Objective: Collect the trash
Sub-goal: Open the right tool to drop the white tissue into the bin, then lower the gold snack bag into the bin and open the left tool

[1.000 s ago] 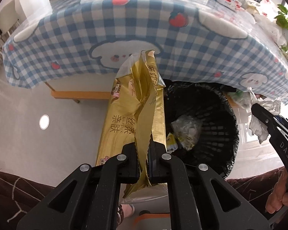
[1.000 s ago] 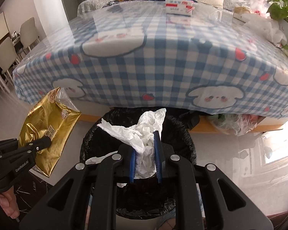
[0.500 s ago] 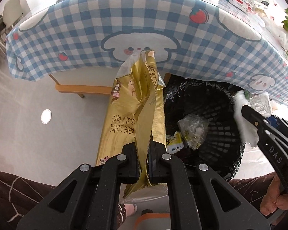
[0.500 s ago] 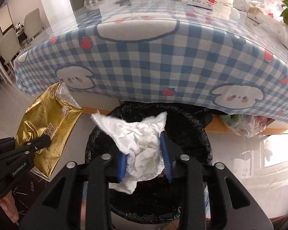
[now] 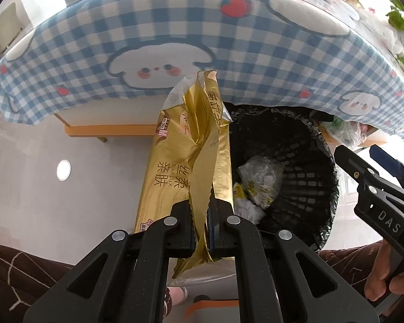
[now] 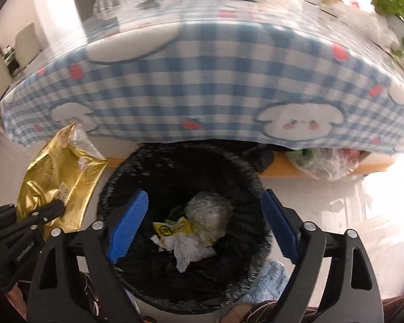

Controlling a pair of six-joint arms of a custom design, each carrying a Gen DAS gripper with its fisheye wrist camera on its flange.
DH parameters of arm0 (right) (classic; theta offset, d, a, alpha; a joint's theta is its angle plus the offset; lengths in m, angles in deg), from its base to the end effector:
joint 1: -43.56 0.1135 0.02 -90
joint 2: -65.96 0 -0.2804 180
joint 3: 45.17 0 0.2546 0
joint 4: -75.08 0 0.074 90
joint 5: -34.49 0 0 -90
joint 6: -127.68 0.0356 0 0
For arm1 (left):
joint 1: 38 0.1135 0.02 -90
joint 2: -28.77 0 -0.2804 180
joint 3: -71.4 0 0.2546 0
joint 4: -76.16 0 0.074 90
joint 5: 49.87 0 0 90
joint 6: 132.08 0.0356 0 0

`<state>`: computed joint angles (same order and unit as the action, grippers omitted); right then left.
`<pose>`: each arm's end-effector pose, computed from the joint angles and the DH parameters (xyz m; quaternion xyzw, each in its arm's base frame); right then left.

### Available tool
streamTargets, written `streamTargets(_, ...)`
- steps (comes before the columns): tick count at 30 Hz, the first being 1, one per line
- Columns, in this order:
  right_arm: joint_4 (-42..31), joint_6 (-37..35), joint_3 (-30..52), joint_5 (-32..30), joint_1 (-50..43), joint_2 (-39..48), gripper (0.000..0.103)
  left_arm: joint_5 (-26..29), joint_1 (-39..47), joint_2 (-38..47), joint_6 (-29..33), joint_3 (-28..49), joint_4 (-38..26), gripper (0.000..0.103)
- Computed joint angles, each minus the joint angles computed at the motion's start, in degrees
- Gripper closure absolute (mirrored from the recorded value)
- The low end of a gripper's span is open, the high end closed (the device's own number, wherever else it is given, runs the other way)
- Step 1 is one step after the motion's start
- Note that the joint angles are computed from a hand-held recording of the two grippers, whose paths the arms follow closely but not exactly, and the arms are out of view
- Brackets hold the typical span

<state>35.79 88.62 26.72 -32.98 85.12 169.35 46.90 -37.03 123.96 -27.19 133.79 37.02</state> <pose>0.2614 0.2135 0.1523 0.1116 0.9611 -0.0150 0.2523 0.2933 0.0008 0.1509 0.1287 0.9775 -0.0361 0.1632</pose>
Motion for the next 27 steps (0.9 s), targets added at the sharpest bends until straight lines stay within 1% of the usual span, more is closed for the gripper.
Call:
streamTargets(4,0.5,0.6,-4.1,0.4,-1.9,-2.9,0.014,-0.6,-3.4,-0.3,-2.1,-0.7,0.5,0.098)
streamTargets(6,0.4,0.9,-5.9,1.3,-2.4,-4.2,0.010,-0.8,-5.2,-0.3,-3.1,-0.9,0.9,0.098)
streamTargets(7,0.2,1.1,-6.9,2.2,-2.6,-5.0,0.009,-1.0,-6.2,-0.3,-3.7,-1.0,1.1,0.098)
streamTargets(10,-1.1,1.4,-9.1,3.8,-3.6,-7.2,0.009,-1.6,-9.5,0.3,-5.6,-1.2,1.6,0.098)
streamTargets(16,-2.0,2.2,-13.4,4.4,-6.0,-11.5,0.009,-2.6,-16.0,1.4,-9.7,-1.3,2.9,0.098)
streamTargets(19,-1.9,2.4,-15.8,4.5,-7.2,-13.9,0.009,-2.9,-18.3,1.7,-10.8,-1.4,3.4,0.098)
streamTargets(25,-2.8,2.6,-17.9,5.4,-8.1,-16.4,0.009,-3.1,-21.6,2.9,-13.0,-0.8,4.1,0.098)
streamTargets(27,-3.1,2.5,-18.2,5.7,-8.3,-16.9,0.009,-3.1,-21.9,2.7,-13.2,-1.0,4.5,0.096)
